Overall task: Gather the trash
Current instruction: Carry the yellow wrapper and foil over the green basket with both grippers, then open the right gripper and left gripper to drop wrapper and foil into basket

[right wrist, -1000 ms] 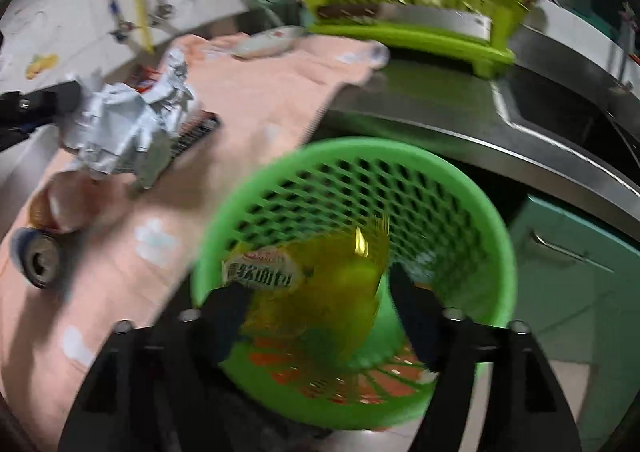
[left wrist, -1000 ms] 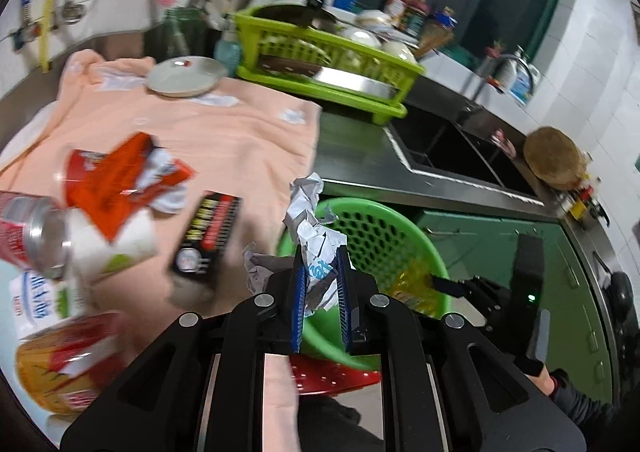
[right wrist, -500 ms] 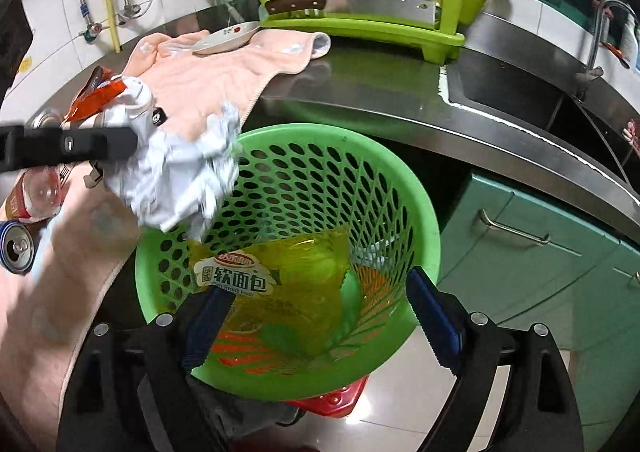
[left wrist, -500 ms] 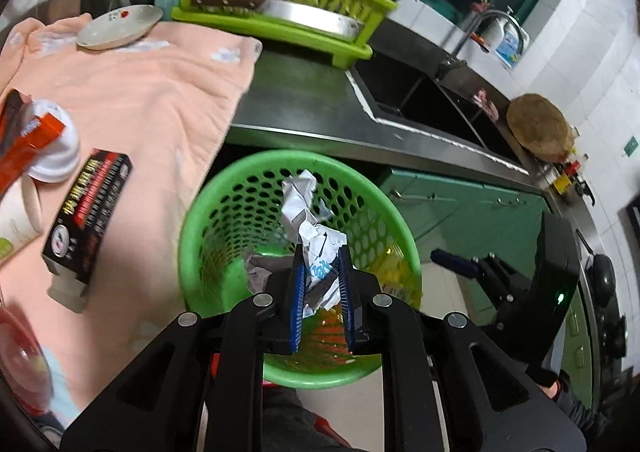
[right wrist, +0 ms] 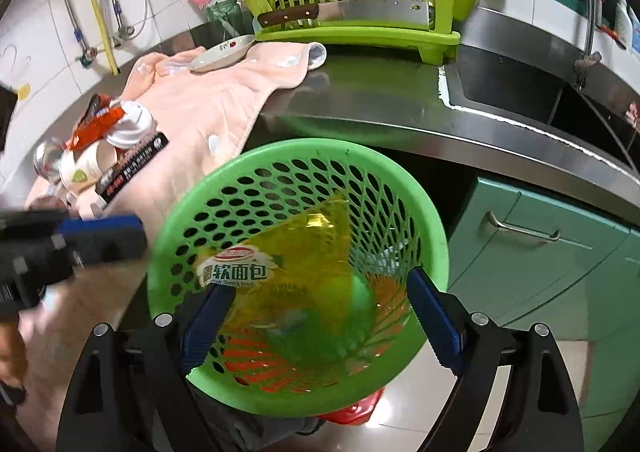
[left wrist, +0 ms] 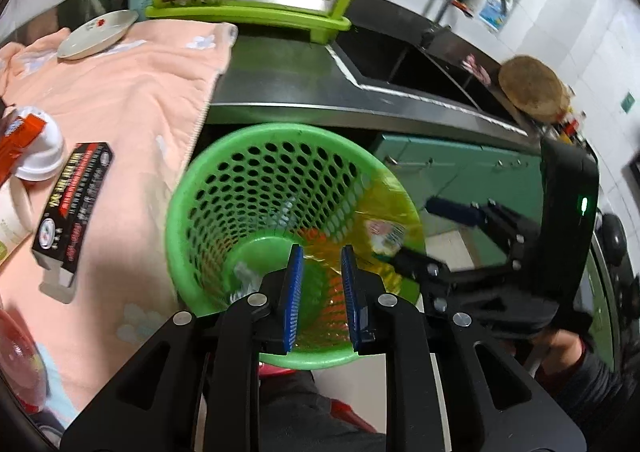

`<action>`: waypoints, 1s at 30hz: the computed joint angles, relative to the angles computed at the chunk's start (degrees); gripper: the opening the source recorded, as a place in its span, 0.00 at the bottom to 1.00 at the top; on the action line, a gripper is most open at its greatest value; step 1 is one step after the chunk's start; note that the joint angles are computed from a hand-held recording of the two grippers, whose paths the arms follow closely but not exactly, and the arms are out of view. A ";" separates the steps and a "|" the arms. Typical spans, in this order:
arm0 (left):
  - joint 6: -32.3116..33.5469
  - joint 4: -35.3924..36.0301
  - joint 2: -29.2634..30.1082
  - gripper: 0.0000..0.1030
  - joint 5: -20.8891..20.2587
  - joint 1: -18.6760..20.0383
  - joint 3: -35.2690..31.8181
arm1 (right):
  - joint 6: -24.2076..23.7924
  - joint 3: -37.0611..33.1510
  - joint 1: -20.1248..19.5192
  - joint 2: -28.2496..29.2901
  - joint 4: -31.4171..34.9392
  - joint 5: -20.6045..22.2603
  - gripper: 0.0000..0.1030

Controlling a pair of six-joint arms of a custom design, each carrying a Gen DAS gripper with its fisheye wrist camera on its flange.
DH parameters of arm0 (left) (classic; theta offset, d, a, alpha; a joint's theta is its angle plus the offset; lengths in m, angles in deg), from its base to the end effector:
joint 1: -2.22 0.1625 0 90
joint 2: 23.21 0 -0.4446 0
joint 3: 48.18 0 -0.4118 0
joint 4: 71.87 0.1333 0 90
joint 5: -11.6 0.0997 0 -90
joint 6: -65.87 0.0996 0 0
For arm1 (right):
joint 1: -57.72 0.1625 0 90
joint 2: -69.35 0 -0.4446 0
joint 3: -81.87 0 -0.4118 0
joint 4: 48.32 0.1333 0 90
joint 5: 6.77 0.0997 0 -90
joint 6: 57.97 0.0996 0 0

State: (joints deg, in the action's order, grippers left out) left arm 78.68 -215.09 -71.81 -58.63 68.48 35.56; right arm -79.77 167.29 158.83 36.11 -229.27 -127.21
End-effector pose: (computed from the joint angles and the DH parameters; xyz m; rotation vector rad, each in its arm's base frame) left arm -0.1509 -0.7580 0.2008 0.8011 2.6725 -0.4880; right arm 0.2269 -0.7257 0.0764 0.4681 -2.4111 0.7946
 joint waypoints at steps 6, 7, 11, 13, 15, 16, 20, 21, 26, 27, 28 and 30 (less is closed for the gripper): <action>1.25 1.04 0.57 0.19 -0.03 -0.10 0.27 | 1.82 0.50 -0.23 -1.07 1.98 4.52 0.82; 1.09 1.11 0.65 0.19 0.12 -0.03 0.20 | 1.65 0.62 -0.20 -1.14 1.84 4.71 0.82; 0.60 1.59 0.83 0.19 -0.09 0.49 -0.19 | 1.58 1.61 -0.42 -1.88 1.89 6.66 0.82; 0.93 1.77 0.83 0.19 -0.01 0.59 -0.11 | 1.12 1.95 -0.51 -2.12 1.74 7.28 0.82; 1.21 1.58 0.78 0.19 0.35 0.55 0.20 | 0.27 2.38 -0.53 -2.27 1.24 7.68 0.82; 1.23 1.67 0.83 0.19 0.39 0.59 0.13 | 0.11 2.55 -0.60 -2.39 1.41 8.03 0.82; 0.96 1.48 0.97 0.19 -0.20 0.84 -0.26 | -0.89 3.10 -0.75 -2.87 2.71 9.36 0.82; 0.92 1.42 1.07 0.19 -0.20 0.82 -0.33 | -1.50 3.32 -0.71 -2.90 2.58 9.47 0.82; 0.54 1.04 1.12 0.19 -0.43 1.17 -0.78 | -4.00 4.41 -0.63 -3.15 2.12 9.81 0.82; 0.42 0.96 1.12 0.19 -0.39 1.24 -0.86 | -4.40 4.49 -0.64 -3.18 2.39 9.76 0.82; 0.25 0.89 1.11 0.19 -0.46 1.32 -0.98 | -4.94 4.54 -0.62 -3.13 2.54 9.51 0.82; -0.15 0.93 1.15 0.19 -0.41 1.43 -1.24 | -5.78 4.50 -0.44 -2.84 2.07 8.23 0.82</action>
State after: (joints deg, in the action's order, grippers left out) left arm 78.53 -214.16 -70.66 -59.05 69.91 34.33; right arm -85.55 171.79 158.38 33.27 -227.20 -118.99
